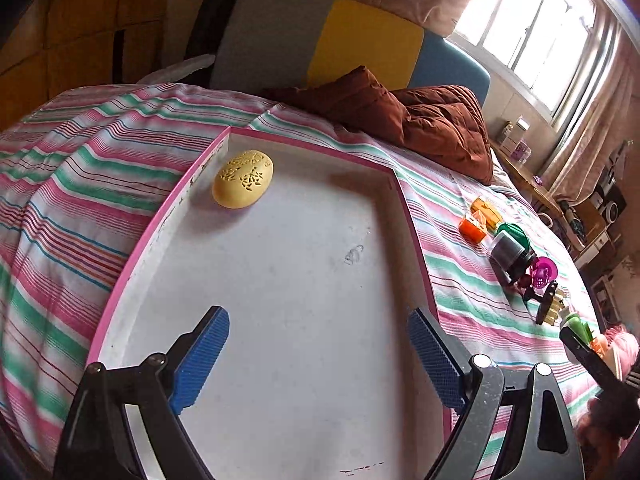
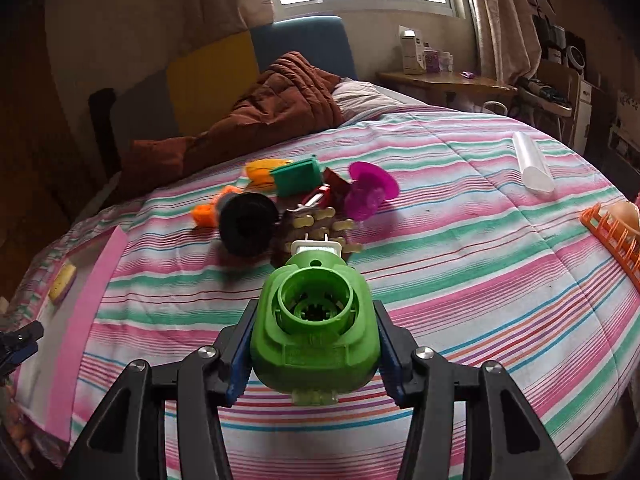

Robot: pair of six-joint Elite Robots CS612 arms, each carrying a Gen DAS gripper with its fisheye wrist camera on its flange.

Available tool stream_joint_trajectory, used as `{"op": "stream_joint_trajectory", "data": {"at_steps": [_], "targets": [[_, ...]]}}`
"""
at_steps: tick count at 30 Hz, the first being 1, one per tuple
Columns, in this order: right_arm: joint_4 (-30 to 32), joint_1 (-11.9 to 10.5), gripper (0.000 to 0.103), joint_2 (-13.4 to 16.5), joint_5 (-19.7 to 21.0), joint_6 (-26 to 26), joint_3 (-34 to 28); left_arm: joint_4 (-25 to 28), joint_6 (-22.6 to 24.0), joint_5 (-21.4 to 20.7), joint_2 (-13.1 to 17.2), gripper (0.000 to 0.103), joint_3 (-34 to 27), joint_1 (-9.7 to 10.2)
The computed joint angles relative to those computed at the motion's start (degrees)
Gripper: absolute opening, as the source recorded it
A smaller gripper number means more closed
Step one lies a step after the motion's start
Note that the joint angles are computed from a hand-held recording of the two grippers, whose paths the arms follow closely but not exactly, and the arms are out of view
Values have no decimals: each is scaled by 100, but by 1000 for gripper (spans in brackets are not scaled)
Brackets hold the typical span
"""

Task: Organize rigid objects
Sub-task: 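Carry the yellow soap into the white tray and open the left gripper, then lower the green plug-in device into the tray and open the right gripper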

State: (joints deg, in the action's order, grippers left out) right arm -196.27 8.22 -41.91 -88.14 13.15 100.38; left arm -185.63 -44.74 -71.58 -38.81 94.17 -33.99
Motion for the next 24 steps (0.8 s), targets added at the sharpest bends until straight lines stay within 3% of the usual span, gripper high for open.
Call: {"op": "stream_joint_trajectory", "data": {"at_steps": [7, 14, 18, 24], "targets": [[62, 299, 53, 24, 774, -562, -255, -99, -61, 12, -62, 95, 131, -32], [852, 635, 53, 231, 1480, -1094, -989, -13, -430, 149, -170, 98, 269, -3], [1410, 853, 53, 436, 1628, -1544, -1542, 66, -596, 165, -203, 98, 319, 21], [2665, 1106, 52, 844, 1480, -2007, -2553, 101, -917, 265, -259, 98, 441, 43]]}}
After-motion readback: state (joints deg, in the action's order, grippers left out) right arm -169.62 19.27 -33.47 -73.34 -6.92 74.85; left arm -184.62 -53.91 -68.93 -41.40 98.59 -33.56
